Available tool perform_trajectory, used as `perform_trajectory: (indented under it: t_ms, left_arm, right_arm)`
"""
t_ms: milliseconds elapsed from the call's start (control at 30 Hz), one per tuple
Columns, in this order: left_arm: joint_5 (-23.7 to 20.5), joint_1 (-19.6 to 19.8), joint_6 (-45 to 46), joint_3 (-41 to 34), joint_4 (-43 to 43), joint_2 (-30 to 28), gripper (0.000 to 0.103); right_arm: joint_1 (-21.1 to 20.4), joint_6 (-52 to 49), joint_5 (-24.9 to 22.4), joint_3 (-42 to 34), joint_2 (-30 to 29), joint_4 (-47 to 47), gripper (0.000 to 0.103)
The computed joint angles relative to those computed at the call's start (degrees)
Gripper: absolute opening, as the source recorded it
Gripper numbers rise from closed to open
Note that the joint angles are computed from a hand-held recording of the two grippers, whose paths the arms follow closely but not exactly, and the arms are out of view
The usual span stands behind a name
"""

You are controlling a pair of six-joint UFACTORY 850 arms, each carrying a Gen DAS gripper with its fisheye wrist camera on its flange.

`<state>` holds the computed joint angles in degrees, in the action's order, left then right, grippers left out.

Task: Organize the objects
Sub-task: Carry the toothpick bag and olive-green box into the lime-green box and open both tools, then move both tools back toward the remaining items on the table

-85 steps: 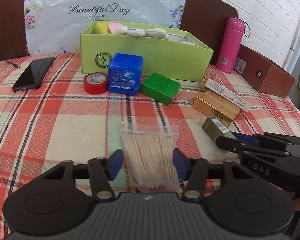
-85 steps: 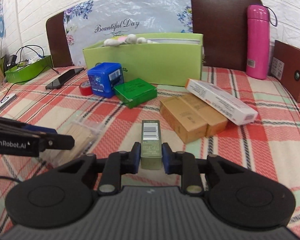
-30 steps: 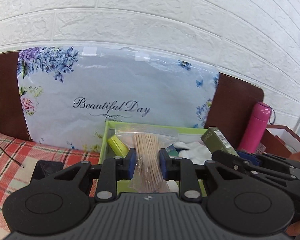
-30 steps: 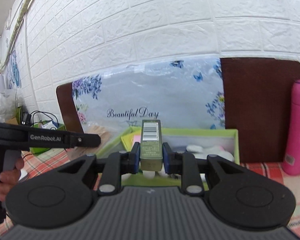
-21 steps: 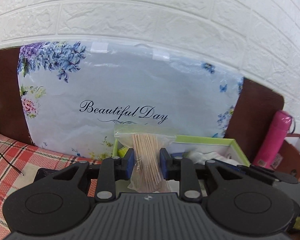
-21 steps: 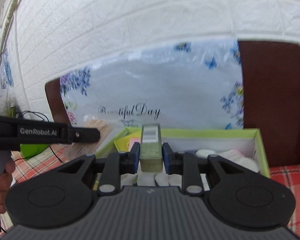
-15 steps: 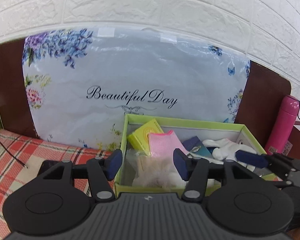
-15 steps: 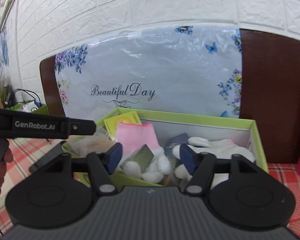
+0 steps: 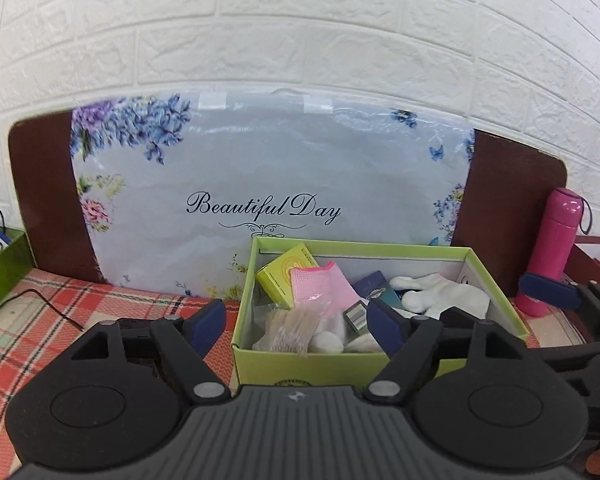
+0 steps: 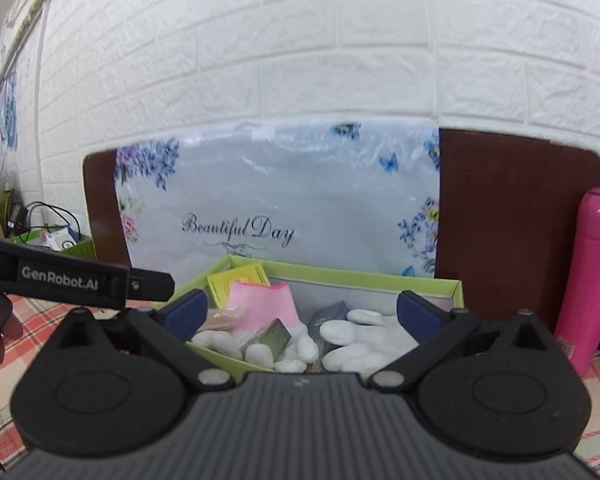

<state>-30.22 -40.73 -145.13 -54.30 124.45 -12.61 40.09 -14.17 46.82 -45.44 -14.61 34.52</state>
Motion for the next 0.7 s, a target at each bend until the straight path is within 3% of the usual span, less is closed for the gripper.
perform_trajectory:
  t_ms: [167, 367, 700]
  left_arm:
    - [-0.3, -2.8, 1.5, 3.1, -1.1, 3.3, 0.083]
    - [-2.8, -6.0, -4.5, 7.7, 3.0, 5.6, 0.085]
    - [-2.5, -8.3, -13.8, 12.6, 7.5, 5.7, 0.085]
  right_arm:
    - [2.0, 3.4, 3.1, 6.1, 5.0, 0.5, 0.103]
    - [5.4, 4.3, 6.4, 12.6, 9.5, 5.1, 0.103]
    - [10.5, 5.1, 7.6, 19.3, 11.4, 11.7, 0.103]
